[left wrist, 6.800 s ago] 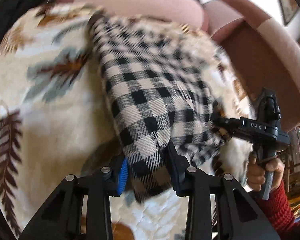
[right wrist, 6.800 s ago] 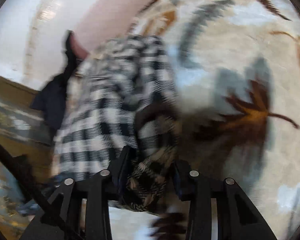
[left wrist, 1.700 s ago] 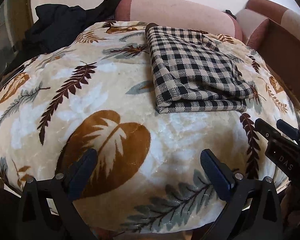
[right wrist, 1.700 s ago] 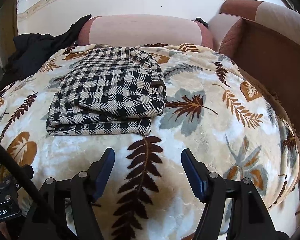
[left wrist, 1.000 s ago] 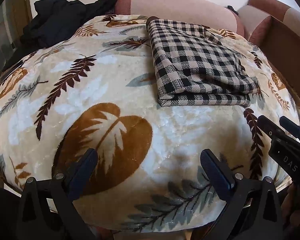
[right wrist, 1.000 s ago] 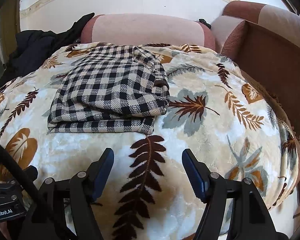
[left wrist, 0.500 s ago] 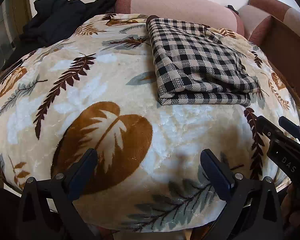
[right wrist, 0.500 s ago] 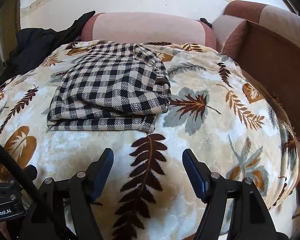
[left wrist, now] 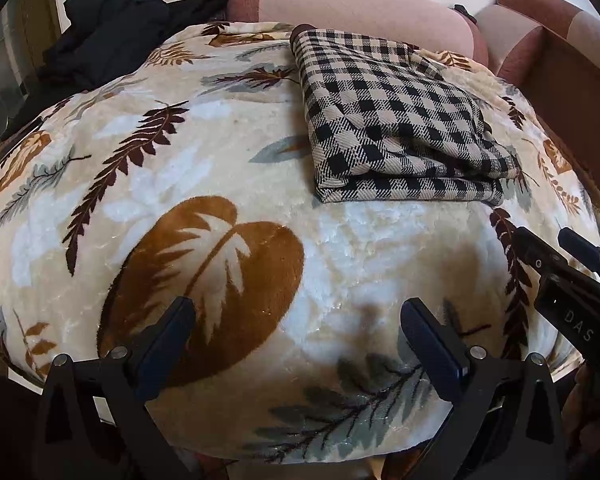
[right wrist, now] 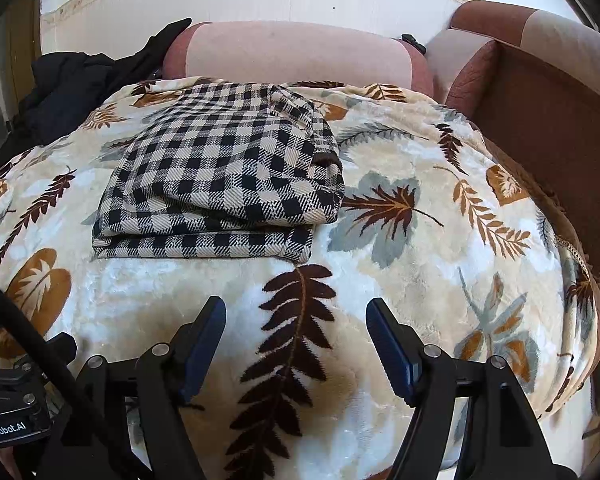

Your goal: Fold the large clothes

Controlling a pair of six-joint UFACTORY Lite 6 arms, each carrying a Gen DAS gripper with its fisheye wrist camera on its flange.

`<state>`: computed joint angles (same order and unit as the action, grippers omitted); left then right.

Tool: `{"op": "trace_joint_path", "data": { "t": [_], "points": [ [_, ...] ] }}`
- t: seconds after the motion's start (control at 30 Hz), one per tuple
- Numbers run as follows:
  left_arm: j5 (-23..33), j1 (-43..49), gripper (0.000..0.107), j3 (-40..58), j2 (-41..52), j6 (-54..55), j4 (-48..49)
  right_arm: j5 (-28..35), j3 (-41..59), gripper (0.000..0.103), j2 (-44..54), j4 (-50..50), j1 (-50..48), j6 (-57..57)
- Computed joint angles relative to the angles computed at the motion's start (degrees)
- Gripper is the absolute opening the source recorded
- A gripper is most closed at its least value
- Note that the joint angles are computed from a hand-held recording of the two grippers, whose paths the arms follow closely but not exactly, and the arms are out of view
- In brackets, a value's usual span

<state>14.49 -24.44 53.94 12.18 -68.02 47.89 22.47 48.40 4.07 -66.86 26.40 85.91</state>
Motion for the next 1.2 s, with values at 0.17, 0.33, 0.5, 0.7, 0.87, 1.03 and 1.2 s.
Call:
{"op": "trace_joint_path", "data": {
  "t": [0.17, 0.33, 0.5, 0.7, 0.87, 1.03, 1.2],
  "points": [
    [0.21, -0.24, 0.103, 0.18, 0.24, -0.1, 0.11, -0.11, -0.04, 0.077, 0.05, -0.11, -0.01, 0.03],
    [0.15, -0.22, 0.102, 0.12, 0.23, 0.17, -0.03, -0.1, -0.07, 0.077, 0.16, -0.53, 0.04, 0.51],
    [0.13, -0.2, 0.103, 0.09, 0.22, 0.15, 0.01, -0.22, 0.02, 0.078, 0.36, -0.22, -0.05, 0.05],
    [0.1, -0.11, 0.103, 0.13, 0.27, 0.54, -0.31, -0.2, 0.12, 0.078, 0.73, -0.2, -0.02, -0.31],
    [0.01, -0.01, 0.103, 0.06, 0.29, 0.58, -0.25, -0.42, -0.15, 0.078, 0.67, -0.6, -0.27, -0.42],
    [-0.49, 0.49, 0.103, -0.36, 0.35, 0.78, -0.28, -0.33, 0.05, 0.078, 0.84, -0.08, -0.18, -0.8],
    [-0.99, 0.9, 0.103, -0.71, 0.2, 0.35, 0.42, 0.76, 0.28, 0.078, 1.27, -0.12, 0.32, -0.97]
  ]
}}
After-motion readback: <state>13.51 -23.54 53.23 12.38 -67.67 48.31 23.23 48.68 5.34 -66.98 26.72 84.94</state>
